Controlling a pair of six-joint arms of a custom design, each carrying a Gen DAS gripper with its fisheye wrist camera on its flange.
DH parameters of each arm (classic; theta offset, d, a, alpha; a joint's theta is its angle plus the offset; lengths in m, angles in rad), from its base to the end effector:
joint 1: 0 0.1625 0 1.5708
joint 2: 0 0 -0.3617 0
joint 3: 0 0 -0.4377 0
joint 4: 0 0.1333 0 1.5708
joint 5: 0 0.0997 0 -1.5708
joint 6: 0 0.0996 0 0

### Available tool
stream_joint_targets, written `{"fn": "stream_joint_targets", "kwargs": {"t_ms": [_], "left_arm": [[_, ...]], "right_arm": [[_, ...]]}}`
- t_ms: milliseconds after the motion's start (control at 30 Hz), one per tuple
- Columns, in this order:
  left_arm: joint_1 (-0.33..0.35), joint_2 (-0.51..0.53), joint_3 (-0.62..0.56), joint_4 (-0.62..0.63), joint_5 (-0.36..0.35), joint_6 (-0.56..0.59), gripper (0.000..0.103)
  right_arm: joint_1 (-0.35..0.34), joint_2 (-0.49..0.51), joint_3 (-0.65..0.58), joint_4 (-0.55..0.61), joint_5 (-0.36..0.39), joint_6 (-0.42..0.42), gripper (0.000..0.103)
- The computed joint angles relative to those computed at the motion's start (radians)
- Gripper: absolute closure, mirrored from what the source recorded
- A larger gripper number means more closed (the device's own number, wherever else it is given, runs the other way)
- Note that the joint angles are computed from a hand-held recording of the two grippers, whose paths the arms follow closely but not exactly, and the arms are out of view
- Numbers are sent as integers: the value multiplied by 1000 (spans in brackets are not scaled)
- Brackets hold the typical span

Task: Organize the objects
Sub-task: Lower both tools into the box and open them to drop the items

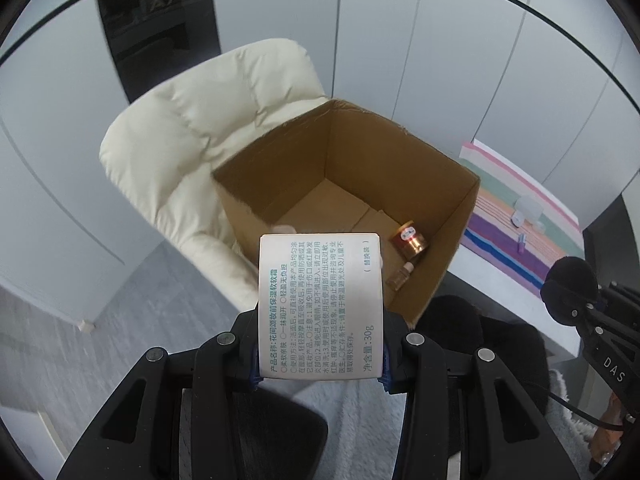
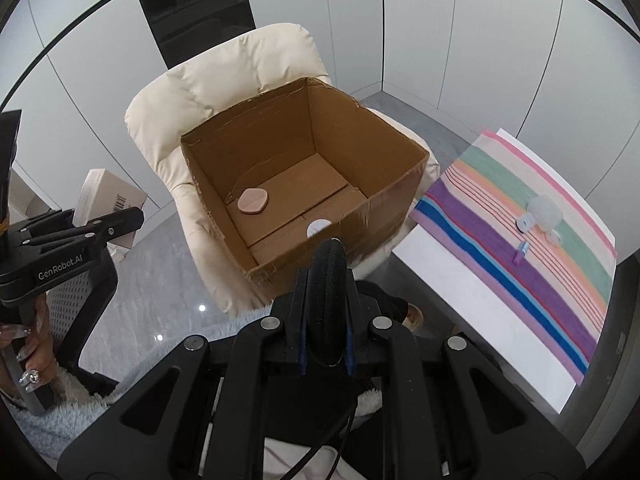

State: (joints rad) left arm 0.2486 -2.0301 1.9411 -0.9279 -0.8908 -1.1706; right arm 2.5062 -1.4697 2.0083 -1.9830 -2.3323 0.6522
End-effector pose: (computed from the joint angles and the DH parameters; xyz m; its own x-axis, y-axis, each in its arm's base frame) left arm -0.2616 -0.2686 0.4073 -0.7088 0.1326 -0.6928 0.4402 0.8506 -0.2876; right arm 0.4424 -0.2460 0.2138 -0.7703 -0.1467 0.6205 -0.4163 0.8528 -0.3153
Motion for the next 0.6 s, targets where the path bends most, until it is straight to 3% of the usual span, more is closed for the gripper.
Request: {"fn": "stream_joint_targets", "kwargs": {"t_ms": [367,600], "left_arm": [[168,165,-33,-254,92,288,60],[294,292,-26,-463,99,422,60]], "right_arm": [[-103,86,-41,-166,47,-158,89],[-184,228,-139,-179,-32,-184,89]]}}
